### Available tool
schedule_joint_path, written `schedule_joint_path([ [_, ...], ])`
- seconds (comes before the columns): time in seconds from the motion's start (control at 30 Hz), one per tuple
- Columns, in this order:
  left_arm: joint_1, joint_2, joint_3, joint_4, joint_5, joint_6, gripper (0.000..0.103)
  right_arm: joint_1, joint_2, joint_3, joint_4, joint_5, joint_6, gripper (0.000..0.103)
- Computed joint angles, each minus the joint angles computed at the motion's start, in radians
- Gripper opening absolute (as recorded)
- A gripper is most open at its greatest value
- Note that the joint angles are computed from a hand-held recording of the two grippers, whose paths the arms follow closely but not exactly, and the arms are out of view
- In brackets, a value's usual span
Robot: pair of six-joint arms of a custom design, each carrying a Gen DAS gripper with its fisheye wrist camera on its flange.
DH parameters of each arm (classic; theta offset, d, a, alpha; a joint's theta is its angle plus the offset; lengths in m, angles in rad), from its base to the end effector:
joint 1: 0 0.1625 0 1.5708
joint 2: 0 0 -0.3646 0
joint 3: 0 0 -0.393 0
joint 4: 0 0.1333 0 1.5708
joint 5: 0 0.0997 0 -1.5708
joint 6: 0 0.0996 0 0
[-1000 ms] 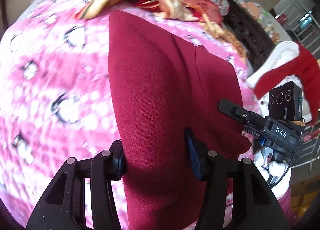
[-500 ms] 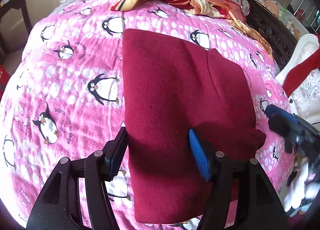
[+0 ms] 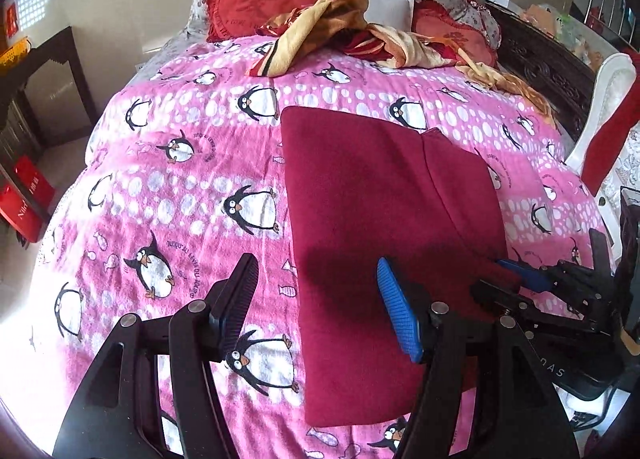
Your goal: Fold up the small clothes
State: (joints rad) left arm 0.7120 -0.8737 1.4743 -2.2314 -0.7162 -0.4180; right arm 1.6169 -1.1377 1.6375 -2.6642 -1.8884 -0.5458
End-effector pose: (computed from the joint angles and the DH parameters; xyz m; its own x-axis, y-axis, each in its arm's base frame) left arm -0.3648 -0.5901 0.1606 -0.7301 0.1625 -0.6638 0.5026 0.7858 -0.3604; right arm 0.1313 -0.6281 0.2824 -0.7982 -0.3181 0.5116 -0.5294 0.7756 -0.3437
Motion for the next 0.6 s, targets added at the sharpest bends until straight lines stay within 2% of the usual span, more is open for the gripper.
schedule_joint_path([
  [0.13,-0.015,-0.017,0.025,-0.03,0.024,0.0,0.062,0.005,-0.027,0.008,0.0,0.038,0.062,0.034],
  [0.27,-0.026,-0.032,0.046,-0.059,0.043,0.005,0.062,0.014,-0.067,0.047,-0.051,0.064,0.104,0.034],
  [0.5,-0.045,-0.059,0.083,-0.119,0.048,0.023,0.062,0.045,-0.086,0.066,-0.08,0.058,0.139,0.046],
  [0.6,-0.053,-0.07,0.098,-0.133,0.049,0.026,0.062,0.054,-0.087,0.072,-0.1,0.057,0.139,0.047],
])
